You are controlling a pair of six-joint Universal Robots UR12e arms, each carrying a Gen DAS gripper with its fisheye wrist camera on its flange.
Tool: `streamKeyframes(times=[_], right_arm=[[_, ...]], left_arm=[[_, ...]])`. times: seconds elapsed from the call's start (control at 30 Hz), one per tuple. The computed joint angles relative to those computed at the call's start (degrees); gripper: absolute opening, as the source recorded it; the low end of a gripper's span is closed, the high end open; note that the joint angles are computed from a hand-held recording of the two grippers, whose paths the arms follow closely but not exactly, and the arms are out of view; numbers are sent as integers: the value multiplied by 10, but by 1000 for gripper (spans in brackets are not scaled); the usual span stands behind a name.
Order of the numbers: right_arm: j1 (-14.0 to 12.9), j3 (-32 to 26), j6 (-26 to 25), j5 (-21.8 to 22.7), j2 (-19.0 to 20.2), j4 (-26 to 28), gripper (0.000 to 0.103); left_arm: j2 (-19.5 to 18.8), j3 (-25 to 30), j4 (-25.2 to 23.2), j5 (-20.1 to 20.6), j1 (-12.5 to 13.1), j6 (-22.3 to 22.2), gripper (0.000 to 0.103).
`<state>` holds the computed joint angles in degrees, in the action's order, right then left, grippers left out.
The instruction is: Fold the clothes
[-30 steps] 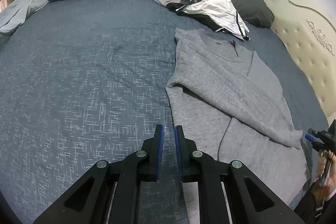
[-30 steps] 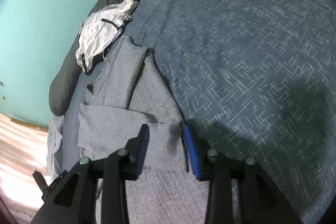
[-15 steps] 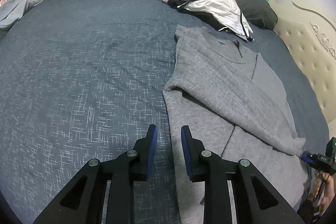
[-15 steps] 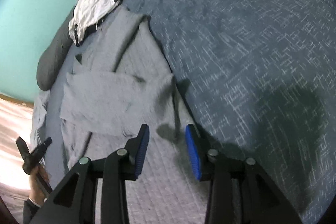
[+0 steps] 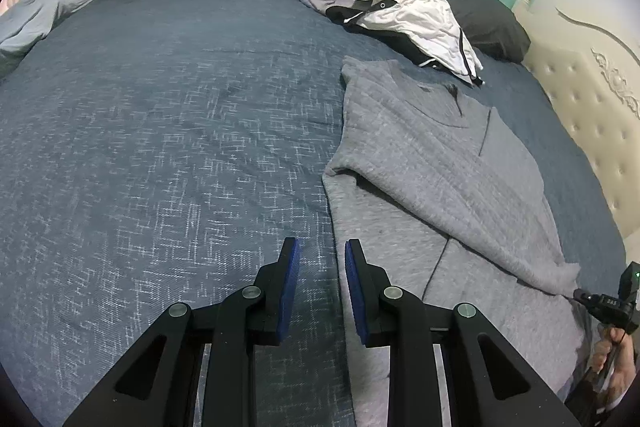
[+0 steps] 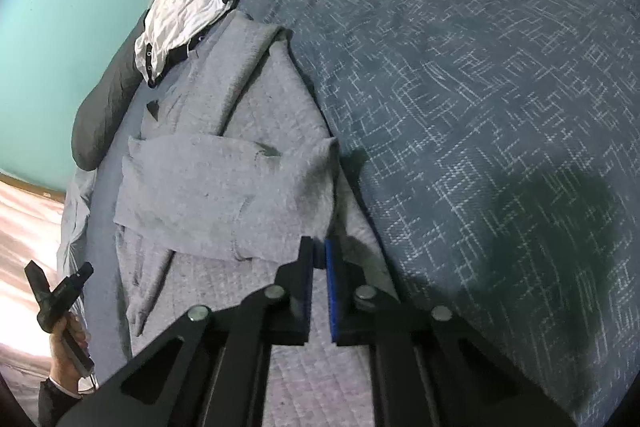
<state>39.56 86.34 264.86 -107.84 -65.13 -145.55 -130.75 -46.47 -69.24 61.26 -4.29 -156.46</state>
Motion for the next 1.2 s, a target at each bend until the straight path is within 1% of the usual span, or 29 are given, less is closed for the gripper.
streamKeyframes(times=[0.17,0.23,0.33,0.4,0.47,0.5,0.6,0.73,0.8,0.87,0.93,0.97,1.1,1.2], right_arm=[[5,-5,4,3,-5,-10,5],[4,-6,18,13,-7,-3,5],[1,-10,33,40,0,23,5],[1,-10,39,43,3,21,5],[3,-15,36,36,4,31,5],[5,-18,37,29,4,39,8],[10,-24,49,7,1,60,8],[18,-17,67,-30,-6,54,8],[22,-16,71,-52,-6,45,8],[24,-18,62,-74,-2,28,8],[26,-21,35,-97,7,-9,8],[27,-23,26,-102,11,-20,8],[25,-18,1,-89,22,-72,8],[24,-11,-8,-79,21,-84,8]], left_arm=[[1,2,-4,-1,2,-1,26],[1,3,-7,-2,2,-2,26],[0,5,-10,-6,2,-1,26],[0,7,-11,-4,2,2,26],[-3,11,-13,-1,1,2,26],[-5,13,-14,-1,1,1,27],[-12,21,-20,-5,1,-4,34],[-31,49,-34,-3,-5,-9,36],[-44,69,-42,-4,-9,-17,37],[-63,97,-56,-10,-13,-31,38],[-79,120,-69,-11,-17,-36,39],[-88,134,-77,-11,-19,-38,39],[-108,160,-83,-3,-23,-29,39],[-114,164,-86,7,-25,-17,39]])
